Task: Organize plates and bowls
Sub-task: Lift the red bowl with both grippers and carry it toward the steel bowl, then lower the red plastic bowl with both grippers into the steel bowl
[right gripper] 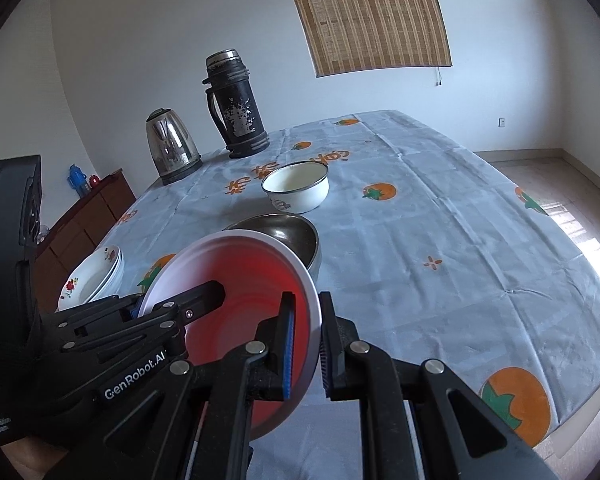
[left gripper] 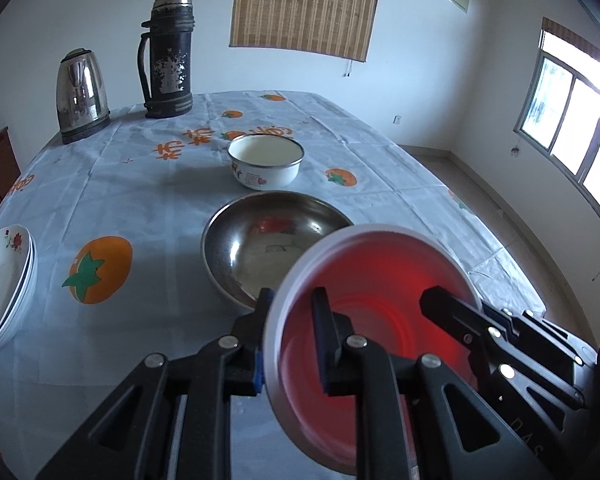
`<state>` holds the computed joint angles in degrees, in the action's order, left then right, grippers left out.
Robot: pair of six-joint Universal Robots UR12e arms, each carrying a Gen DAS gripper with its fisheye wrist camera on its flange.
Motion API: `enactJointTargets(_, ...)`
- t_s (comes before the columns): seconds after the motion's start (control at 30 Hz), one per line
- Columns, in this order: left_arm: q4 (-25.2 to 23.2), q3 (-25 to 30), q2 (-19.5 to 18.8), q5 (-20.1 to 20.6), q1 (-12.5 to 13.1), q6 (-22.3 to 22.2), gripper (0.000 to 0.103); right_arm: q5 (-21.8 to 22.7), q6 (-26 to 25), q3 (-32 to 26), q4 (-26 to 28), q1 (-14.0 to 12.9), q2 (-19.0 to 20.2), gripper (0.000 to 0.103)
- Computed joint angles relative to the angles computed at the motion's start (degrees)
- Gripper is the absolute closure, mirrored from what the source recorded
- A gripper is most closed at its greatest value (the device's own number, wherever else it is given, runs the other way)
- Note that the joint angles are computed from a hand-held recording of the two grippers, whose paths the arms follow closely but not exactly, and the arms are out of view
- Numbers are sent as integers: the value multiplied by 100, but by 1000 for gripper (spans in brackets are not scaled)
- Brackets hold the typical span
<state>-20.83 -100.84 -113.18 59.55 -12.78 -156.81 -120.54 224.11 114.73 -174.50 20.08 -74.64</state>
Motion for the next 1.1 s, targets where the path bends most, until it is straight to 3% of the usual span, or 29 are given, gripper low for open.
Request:
enactJointTargets(0.43,-19,62,-67,46,98,-231,86,223,-224,-184,-124,-36,162,91)
enactJointTargets(1.1,192,372,-217,183,22,-521,86,473,-542,-301,-544,-245,256,91)
